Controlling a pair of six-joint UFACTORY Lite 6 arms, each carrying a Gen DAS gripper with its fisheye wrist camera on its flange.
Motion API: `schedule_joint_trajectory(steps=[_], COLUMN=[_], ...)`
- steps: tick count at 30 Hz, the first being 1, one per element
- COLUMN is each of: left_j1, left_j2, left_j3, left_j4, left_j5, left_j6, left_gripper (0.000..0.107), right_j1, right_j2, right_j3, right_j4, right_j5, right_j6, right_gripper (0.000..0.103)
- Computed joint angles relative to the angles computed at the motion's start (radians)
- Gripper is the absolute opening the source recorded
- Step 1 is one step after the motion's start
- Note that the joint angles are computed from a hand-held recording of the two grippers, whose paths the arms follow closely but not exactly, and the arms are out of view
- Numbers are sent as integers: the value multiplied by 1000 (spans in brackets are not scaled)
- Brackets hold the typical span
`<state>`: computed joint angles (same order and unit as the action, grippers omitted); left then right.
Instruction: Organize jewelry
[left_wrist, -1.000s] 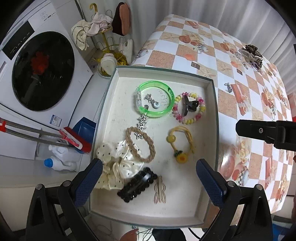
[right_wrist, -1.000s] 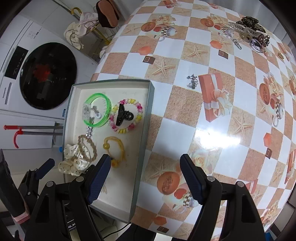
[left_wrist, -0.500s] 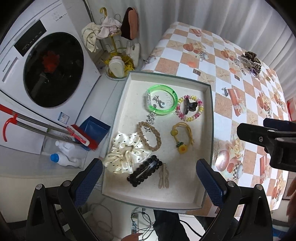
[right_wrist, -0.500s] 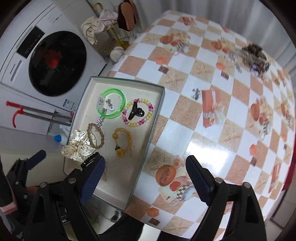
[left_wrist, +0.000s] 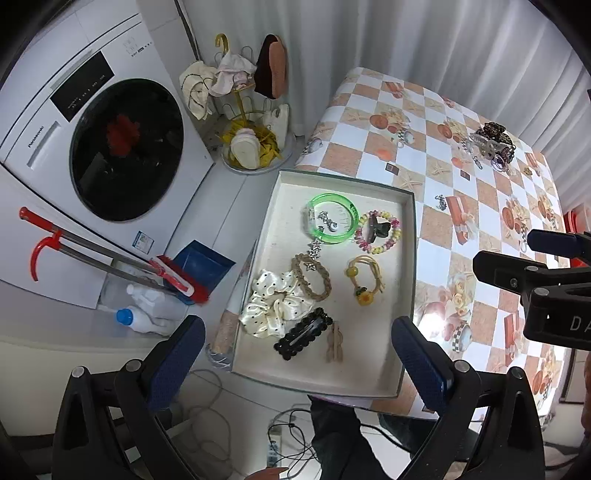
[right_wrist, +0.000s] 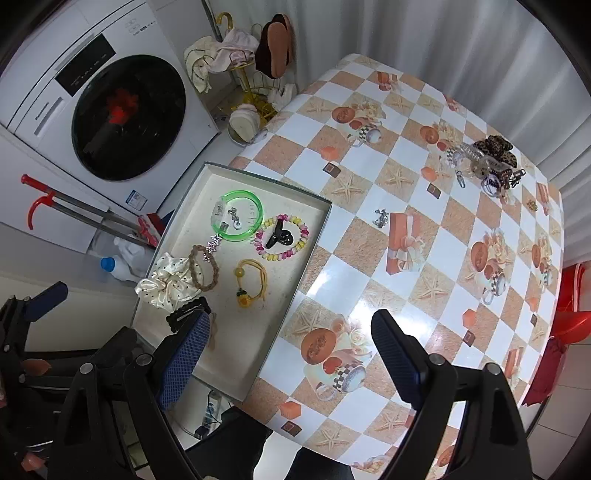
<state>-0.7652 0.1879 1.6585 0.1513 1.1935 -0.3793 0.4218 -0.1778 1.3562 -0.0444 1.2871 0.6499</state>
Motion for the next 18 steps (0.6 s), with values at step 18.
schedule_joint_trajectory(steps=[18], left_j1=[3], left_j2=[-17], left_j3=[3], left_j4=[15], left_j5=[35], left_j6=[-22], left_gripper=[103], right_j1=[14], right_j2=[27], right_j3=[66], right_j4=[0], right_j5=[39], right_j6=[11], right_gripper=[91])
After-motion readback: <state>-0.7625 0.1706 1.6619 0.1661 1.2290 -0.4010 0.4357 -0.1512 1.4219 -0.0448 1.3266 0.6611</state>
